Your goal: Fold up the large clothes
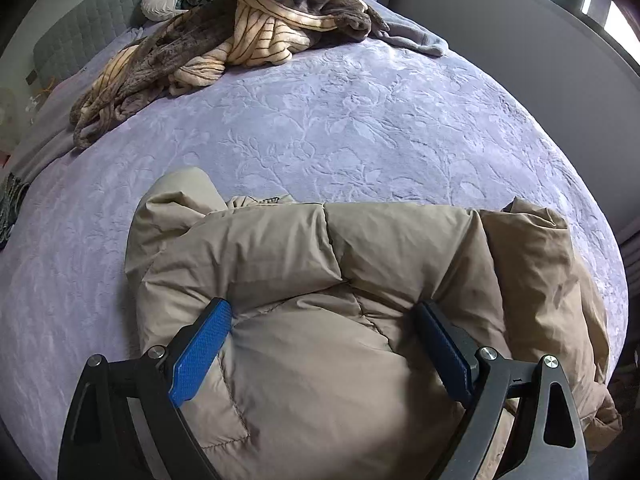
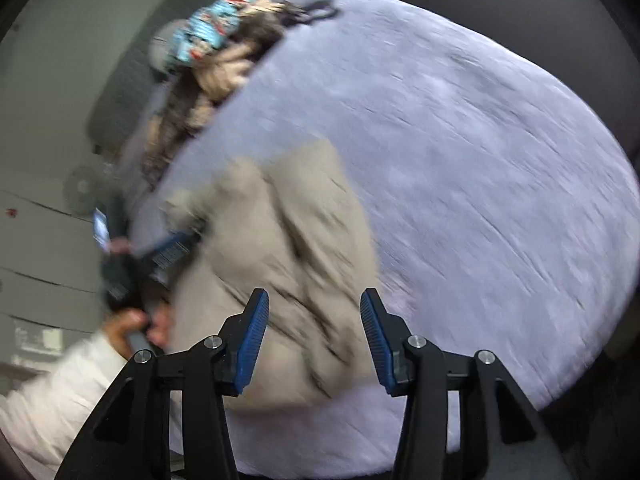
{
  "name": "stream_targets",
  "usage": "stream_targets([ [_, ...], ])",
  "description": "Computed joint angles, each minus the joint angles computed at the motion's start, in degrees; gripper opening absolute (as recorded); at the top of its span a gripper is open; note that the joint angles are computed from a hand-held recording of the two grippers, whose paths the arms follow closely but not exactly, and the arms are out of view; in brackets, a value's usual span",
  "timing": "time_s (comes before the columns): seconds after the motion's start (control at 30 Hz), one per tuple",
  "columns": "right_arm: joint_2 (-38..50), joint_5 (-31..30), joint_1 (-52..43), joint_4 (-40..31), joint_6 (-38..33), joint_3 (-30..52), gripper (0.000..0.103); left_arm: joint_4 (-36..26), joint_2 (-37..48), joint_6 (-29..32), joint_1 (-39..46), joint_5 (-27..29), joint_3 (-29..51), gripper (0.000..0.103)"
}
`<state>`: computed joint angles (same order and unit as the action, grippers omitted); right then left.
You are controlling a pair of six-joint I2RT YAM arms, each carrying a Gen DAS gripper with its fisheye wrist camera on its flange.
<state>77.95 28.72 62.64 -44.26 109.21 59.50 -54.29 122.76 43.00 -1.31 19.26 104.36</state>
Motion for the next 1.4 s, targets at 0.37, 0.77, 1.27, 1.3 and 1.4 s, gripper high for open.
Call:
stream_targets([
  [0.37,15.71,-22.17,-25.48,30.76,-19.41,-8.04,0.011,4.72,-3.29,-0.67,-1.09,-1.18,-5.72,0.094],
  [0.77,15.81,-19.87,-21.53,32.51,-17.94,-11.35,0.01,-17.39,-0.37,6.58,5.4,3.74,9.34,0.096],
  [1.27,7.74,-19.13,-13.7,10.0,-22.99,0.21,0.016,-18.02,-10.89,12.36,17.5,-2.21,-10.36,0.103],
  [1.3,6.44,-18.17,-11.56,8.48,-23.06,1.02,0.016,-17.45,-11.36,12.39,17.49,-2.31,-10.94,0.103],
  [1.4,6.09,-18.51,-7.21,6.83,-22.97,2.56,0.016,-15.86,-12.93,11.48,17.4,-2.59,-13.19,0.103],
])
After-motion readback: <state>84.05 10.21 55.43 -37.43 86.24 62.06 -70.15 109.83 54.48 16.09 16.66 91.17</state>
